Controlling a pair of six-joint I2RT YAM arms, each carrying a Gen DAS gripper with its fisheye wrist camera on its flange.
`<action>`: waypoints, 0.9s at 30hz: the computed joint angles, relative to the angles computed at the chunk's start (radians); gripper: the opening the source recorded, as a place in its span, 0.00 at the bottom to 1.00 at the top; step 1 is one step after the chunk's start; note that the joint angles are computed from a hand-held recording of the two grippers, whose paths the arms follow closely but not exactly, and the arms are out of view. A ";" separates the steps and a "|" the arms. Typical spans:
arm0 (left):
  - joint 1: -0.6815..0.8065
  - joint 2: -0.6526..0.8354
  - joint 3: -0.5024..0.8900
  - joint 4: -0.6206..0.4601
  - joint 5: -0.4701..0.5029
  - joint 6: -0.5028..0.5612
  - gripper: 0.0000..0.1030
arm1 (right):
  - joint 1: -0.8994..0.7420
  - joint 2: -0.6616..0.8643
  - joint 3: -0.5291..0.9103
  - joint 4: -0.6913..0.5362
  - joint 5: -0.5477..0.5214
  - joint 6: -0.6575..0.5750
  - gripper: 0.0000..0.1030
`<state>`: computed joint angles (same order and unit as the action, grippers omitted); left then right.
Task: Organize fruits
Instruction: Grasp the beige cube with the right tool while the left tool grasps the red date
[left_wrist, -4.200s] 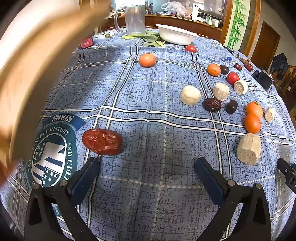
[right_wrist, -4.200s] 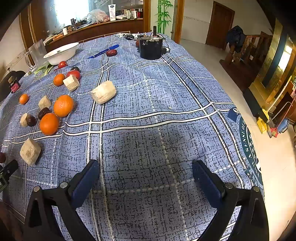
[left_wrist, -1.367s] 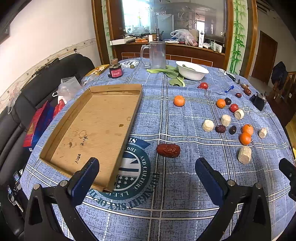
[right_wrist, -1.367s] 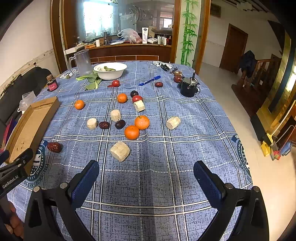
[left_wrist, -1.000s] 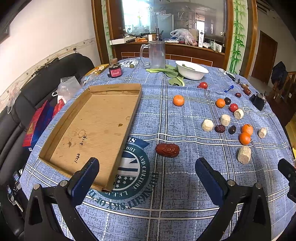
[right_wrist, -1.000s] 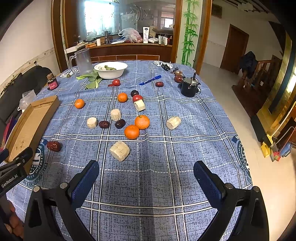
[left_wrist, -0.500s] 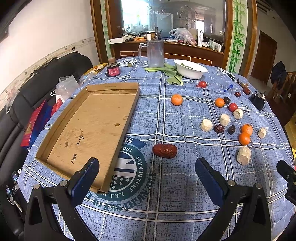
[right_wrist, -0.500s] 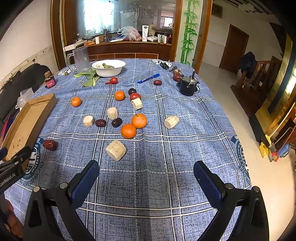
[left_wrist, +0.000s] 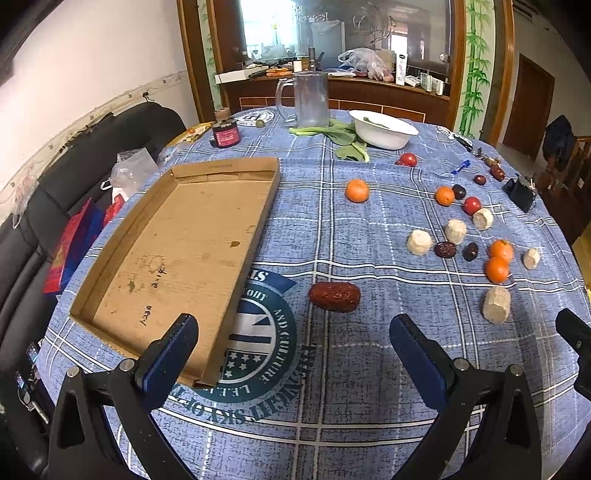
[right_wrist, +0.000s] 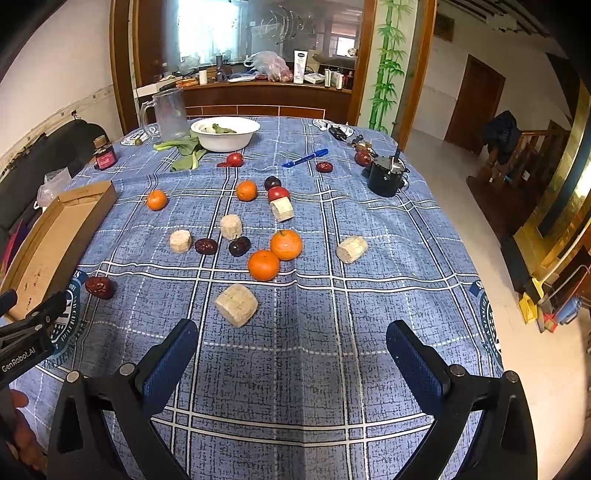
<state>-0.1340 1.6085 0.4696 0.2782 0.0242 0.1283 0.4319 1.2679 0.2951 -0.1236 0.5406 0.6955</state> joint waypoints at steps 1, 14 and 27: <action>0.002 0.003 0.000 0.001 -0.003 0.002 1.00 | -0.003 0.005 0.000 0.009 -0.003 -0.007 0.99; 0.071 0.025 0.011 -0.004 0.003 0.068 1.00 | -0.157 0.169 -0.022 0.301 -0.208 -0.228 0.97; 0.083 0.068 0.044 -0.029 0.042 0.109 1.00 | -0.250 0.545 0.137 0.441 -0.423 -0.330 0.40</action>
